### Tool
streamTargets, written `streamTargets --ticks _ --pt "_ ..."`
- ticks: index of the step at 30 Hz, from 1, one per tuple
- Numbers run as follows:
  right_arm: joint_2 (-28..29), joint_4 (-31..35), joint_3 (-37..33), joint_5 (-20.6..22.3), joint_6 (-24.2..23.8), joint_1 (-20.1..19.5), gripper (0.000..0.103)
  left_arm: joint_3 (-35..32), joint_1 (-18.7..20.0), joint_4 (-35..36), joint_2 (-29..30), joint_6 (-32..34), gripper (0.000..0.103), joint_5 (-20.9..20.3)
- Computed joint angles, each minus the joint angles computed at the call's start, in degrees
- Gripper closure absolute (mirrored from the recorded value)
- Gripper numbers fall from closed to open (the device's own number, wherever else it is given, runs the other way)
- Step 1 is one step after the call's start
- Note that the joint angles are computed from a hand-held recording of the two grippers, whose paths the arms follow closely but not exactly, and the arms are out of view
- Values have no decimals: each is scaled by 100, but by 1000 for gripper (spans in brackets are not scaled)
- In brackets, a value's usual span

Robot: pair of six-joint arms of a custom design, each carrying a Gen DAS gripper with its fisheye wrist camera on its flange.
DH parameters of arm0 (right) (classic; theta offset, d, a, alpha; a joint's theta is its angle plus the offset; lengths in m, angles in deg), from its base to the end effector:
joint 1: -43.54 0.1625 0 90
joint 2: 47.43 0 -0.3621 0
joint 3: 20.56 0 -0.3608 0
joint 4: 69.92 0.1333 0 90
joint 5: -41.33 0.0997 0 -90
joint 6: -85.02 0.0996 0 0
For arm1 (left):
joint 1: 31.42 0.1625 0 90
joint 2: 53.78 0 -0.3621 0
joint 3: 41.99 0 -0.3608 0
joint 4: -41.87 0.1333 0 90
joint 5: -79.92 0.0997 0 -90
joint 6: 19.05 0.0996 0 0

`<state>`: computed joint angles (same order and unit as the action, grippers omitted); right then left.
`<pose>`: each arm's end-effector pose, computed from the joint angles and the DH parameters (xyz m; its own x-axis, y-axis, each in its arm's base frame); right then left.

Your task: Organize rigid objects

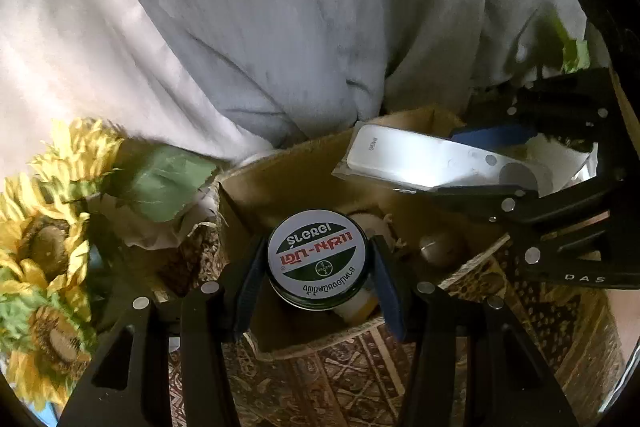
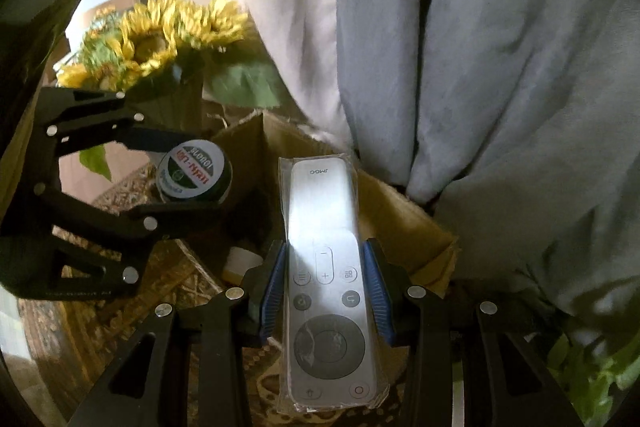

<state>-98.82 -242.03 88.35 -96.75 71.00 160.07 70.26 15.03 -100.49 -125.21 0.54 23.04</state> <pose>0.2933 -0.4550 0.1221 -0.6157 -0.2178 0.7573 -0.5724 0.7841 -0.2398 -0.2103 -0.4937 0.2081 -0.4165 0.7071 -0.5714 0.8648 0.5021 -0.0090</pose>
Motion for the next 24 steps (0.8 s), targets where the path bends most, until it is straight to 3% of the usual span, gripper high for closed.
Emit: streamTargets --ticks 9,11,13,18,24 --pt "144 655 -259 121 -46 -297 63 -283 129 223 352 2 51 128" --pt "134 790 -286 194 20 -366 61 -314 156 221 384 -61 46 144" --pt "159 734 -277 129 49 -366 61 -259 147 74 380 -61 38 231" --pt "196 306 -179 -221 189 -238 57 0 39 -200 165 -351 33 466" --pt "103 -114 95 -537 731 24 51 642 -321 -682 -450 -663 20 947"
